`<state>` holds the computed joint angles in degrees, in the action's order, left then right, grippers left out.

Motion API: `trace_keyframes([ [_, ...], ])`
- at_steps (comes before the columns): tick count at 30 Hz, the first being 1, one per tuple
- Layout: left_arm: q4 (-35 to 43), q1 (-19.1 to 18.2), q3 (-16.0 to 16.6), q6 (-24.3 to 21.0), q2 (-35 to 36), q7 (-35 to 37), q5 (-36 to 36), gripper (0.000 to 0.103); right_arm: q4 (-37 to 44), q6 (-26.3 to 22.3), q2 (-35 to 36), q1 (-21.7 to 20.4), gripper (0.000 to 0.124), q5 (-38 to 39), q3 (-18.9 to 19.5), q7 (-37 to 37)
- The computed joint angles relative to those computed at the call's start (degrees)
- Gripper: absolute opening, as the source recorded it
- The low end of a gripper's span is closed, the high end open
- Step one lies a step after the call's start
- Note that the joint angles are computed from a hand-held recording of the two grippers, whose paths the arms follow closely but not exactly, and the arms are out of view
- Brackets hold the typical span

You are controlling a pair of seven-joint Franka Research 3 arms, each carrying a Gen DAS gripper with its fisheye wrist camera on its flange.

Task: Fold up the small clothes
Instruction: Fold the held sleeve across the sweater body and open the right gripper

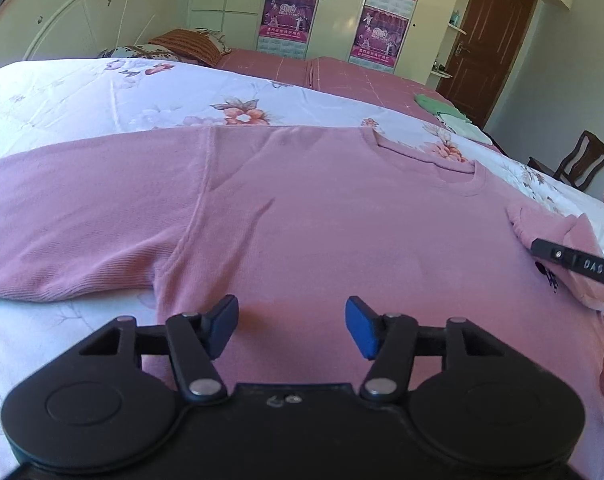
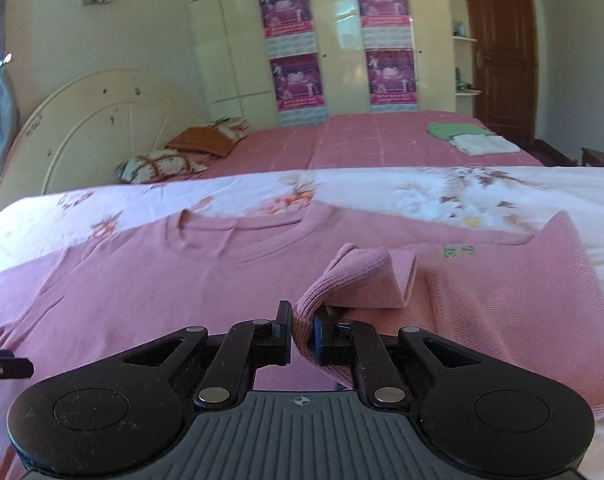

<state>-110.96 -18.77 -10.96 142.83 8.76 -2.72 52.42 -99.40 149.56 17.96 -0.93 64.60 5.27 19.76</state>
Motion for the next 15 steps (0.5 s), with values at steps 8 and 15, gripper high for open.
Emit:
trace_keyframes([
  [8,-1.1,1.4,0.7,5.3,-0.1,-2.3,2.7,0.060,-6.7,-1.7,-3.1,1.4,0.055,8.7,4.1,-20.1],
  [15,12.1,1.5,1.7,19.1,12.6,5.6,-1.0,0.059,-9.3,1.4,-6.2,2.9,0.055,14.2,-1.4,-15.2],
])
